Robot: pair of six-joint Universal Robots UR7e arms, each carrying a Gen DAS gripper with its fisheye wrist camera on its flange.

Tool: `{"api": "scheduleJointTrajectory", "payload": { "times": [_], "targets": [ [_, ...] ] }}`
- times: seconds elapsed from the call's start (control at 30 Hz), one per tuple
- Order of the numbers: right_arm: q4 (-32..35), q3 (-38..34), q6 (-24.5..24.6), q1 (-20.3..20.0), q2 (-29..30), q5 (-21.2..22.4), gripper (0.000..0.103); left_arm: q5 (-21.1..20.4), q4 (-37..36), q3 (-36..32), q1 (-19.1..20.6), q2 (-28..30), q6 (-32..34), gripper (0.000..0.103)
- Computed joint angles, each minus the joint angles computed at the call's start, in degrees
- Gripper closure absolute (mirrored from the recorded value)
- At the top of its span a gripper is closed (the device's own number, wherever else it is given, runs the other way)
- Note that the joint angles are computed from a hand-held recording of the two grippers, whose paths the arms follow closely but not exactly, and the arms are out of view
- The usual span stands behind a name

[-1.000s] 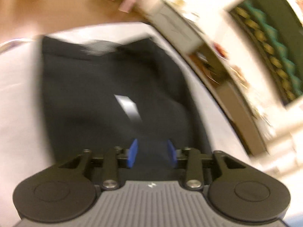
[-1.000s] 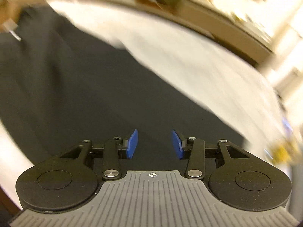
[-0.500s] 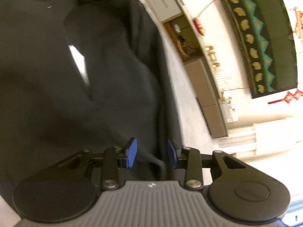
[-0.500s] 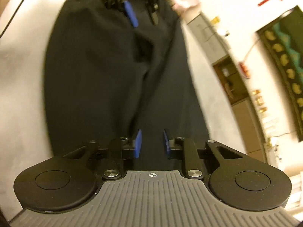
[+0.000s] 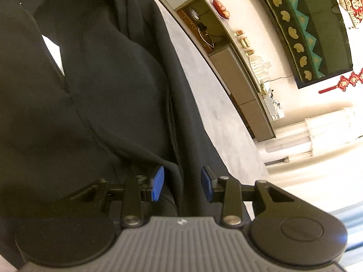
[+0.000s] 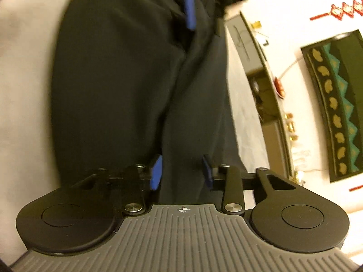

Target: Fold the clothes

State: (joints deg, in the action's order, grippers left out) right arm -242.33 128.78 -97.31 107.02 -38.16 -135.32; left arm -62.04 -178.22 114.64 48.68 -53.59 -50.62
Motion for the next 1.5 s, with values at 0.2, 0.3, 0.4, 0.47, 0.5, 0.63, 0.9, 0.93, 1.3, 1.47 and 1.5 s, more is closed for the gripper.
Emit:
{"api": "scheduleJointTrajectory", "payload": {
  "times": [0.2, 0.3, 0.4, 0.47, 0.5, 0.63, 0.9, 0.93, 1.3, 1.47, 1.5],
  "targets": [
    [-0.75, -0.83, 3.96, -0.6, -1.76, 4.11, 0.098, 0.35, -0.09, -0.56, 0.45, 0.92, -0.2, 0.067],
    [-2.1, -0.6, 2.02, -1.16, -0.27, 4.42, 0.087, 0.79, 0.61, -1.2, 0.67, 1.82, -0.33, 0.067],
    [-4.16, -1.18, -1.06, -2.3, 1.53, 5.81, 0.073, 1.07, 1.11, -2.06, 1.01, 2.78, -0.64, 0.066],
    [-5.03, -2.18, -2.36, -3.13, 2.24, 6.18, 0.083, 1.42, 1.44, -2.6, 1.13, 3.16, -2.17, 0.066],
    [-5.25, -2.63, -2.08, -3.43, 2.14, 6.63, 0.092, 1.54, 1.48, -2.7, 1.13, 3.09, -2.86, 0.066],
    [-5.59, -2.26, 2.2, -3.98, -0.33, 10.46, 0.103, 2.09, -2.49, -2.33, 0.71, 2.31, -1.95, 0.064],
    [-3.02, 0.69, 11.64, -4.3, -7.09, 17.29, 0.103, 9.9, -1.0, -1.61, -1.11, 1.48, -6.35, 0.064],
    [-2.7, 0.72, 12.05, -4.55, -7.32, 17.5, 0.103, 11.01, -1.48, -1.48, -1.67, 1.48, -5.31, 0.064],
    [0.94, -0.75, 8.28, -6.66, -4.51, 16.87, 0.069, 3.39, 1.65, -8.67, 3.76, 6.91, -1.53, 0.063],
    [5.34, -4.03, 10.13, -8.08, -3.4, 11.2, 0.08, 2.68, -1.6, -9.18, 4.28, 7.82, 1.85, 0.101],
    [7.23, -3.82, 12.03, -8.25, -4.29, 10.88, 0.096, 4.17, -2.02, -8.85, 3.42, 7.41, 3.12, 0.102]
  ]
}}
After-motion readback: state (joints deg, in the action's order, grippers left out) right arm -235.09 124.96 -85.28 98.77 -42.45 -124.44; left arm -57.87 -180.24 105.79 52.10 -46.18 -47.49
